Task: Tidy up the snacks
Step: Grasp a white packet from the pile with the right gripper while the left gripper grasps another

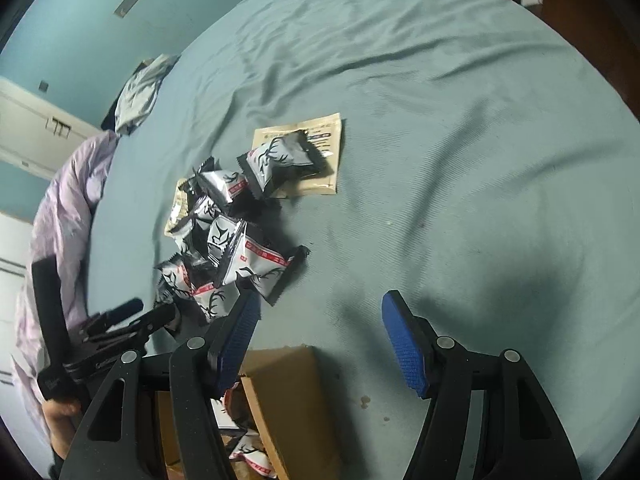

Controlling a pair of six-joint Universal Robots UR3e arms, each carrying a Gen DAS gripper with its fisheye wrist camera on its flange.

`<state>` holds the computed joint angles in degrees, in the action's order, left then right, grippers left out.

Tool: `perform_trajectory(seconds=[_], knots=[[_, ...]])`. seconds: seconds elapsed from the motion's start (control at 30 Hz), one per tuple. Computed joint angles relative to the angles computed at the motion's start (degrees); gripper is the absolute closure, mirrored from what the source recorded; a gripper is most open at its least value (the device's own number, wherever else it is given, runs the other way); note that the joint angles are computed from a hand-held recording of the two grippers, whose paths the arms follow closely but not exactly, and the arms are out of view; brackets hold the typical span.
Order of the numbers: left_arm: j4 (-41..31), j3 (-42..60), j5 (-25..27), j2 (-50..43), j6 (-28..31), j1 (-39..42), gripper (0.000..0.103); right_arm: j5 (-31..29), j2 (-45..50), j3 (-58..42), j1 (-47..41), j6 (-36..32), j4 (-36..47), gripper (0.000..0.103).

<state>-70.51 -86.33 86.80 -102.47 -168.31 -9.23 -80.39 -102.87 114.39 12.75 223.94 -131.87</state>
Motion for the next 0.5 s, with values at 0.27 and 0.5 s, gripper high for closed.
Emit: perform_trajectory(seconds=[0.27,0.5], knots=[[4.3,-2.7,1.1,-1.0,0.6,-1.4,0.066,-4.4,8.3,-7.6,4.8,-3.8,-0.4,0.04],[3.7,-1.7,0.3,1.8,-2.9,0.7,0.069,-4.5,17.3,-16.0,6.8,-10.5,1.7,0.04]])
